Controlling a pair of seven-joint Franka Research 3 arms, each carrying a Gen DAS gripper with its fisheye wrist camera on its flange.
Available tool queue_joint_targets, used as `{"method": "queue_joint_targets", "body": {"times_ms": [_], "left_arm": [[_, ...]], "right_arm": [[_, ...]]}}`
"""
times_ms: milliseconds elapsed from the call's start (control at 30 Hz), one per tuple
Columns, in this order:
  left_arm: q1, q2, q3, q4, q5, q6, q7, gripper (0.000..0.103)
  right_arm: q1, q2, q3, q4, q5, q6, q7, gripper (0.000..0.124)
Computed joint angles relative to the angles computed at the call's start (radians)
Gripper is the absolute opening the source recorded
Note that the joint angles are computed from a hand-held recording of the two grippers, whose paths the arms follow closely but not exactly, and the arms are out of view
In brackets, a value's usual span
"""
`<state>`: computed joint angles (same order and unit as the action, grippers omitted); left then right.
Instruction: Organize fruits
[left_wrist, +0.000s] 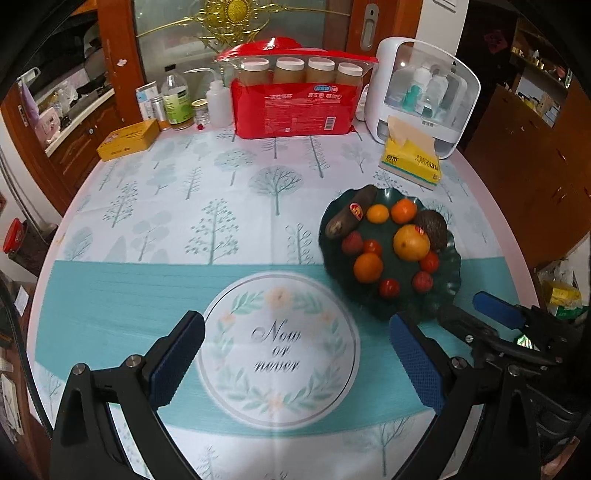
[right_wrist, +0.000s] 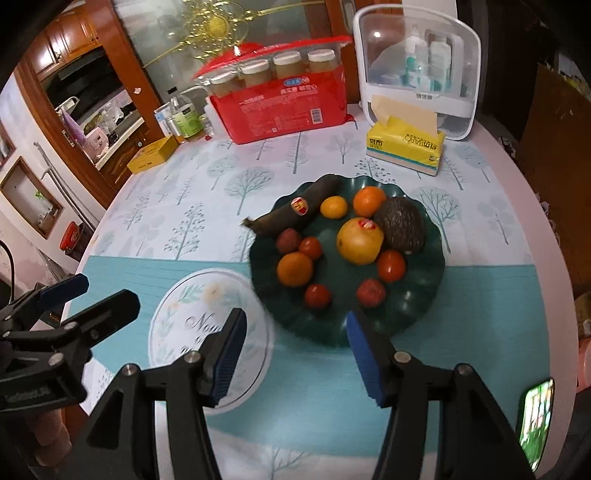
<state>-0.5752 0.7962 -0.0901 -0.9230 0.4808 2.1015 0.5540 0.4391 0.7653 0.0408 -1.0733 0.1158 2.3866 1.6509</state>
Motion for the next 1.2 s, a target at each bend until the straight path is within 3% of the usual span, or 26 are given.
{"method": "queue_joint_targets", "body": {"times_ms": [167, 400, 800, 1200], "left_arm": [[-0.007, -0.150, -0.005, -0.226, 0.058, 0.046, -0.067, 0.099], [-0.003, -0.283, -0.038, -0.398, 0.135, 0.060, -0.148, 0.099], [0.010, -0.378, -0.088, -0.515, 0.202, 0.041, -0.199, 0.099], [0.015, -0.384, -0.099, -0.526, 0.208, 0.039, -0.208, 0.099]], "right_arm": [[0.042, -0.166, -0.020, -0.249, -0.033, 0.137, 0.063, 0.058], [0.085, -0.295, -0.036, -0.417, -0.106, 0.229, 0.178, 0.063], [0.134, -0.402, -0.051, -0.546, -0.287, 0.233, 0.388, 0.063], [0.125, -0.438, -0.032, -0.590, -0.389, 0.235, 0.471, 0.063]]}}
